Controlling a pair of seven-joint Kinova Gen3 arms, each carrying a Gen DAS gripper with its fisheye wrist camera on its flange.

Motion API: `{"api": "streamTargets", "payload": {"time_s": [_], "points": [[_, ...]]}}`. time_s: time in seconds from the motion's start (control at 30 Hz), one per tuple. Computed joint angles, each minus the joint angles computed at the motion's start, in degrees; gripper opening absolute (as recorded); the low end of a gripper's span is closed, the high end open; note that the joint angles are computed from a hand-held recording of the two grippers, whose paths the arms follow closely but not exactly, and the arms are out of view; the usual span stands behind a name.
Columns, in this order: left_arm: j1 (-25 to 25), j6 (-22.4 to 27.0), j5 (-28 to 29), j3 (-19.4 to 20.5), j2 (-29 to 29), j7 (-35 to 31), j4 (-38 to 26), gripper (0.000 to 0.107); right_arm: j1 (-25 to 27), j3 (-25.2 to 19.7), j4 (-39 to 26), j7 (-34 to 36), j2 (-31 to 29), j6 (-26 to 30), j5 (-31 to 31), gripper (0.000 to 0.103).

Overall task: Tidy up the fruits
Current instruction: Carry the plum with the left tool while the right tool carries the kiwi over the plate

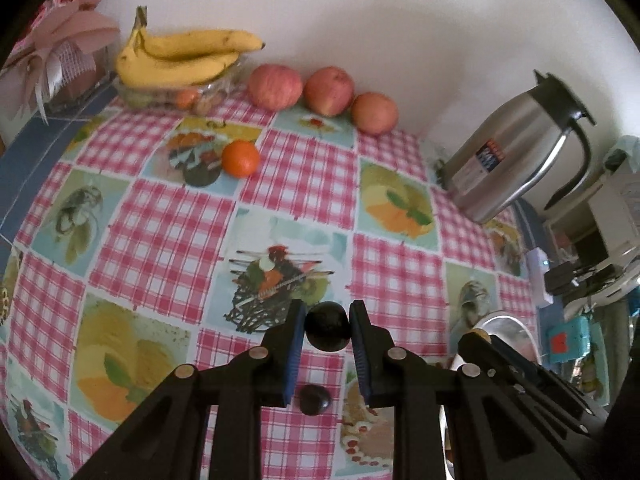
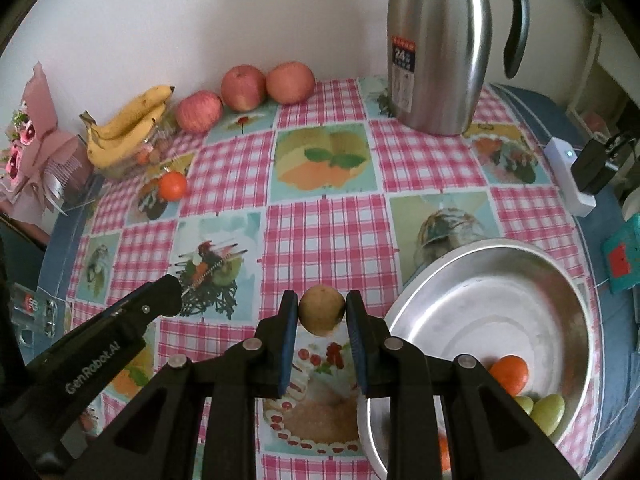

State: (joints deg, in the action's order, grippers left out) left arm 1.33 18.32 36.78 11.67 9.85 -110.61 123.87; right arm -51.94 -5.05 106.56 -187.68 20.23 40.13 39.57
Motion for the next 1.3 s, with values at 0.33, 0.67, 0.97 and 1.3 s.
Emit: {"api": "streamTargets", "payload": {"time_s": [0.33,0.67,0.97,1.3], "points": [[1.98,0.26,4.46,-1.06,-4.96,-4.75,1.41,0.025,-0.91,-1.47,2.27,-5.61,-2.75,2.54,3.45,0.026],[6.25,-0.35,1.03,-2.17,-5.06,-1.17,1.72,0.025,1.54,-2.68,5.81,-8.48,-4.46,1.61,2.28,0.026],[9.93,-0.76,-4.74,-0.25,-3.63,3.94,0.96,0.025,3.88,-2.39,8.55,-9.41,-4.8,1.09,-1.28,0.026],[12.6,-0.69,-8.32,2.12,-2.72,6.77,-0.16,0.025,5.28,-3.1,13.37,-16.71,-8.41,1.0,0.51,0.026]]}}
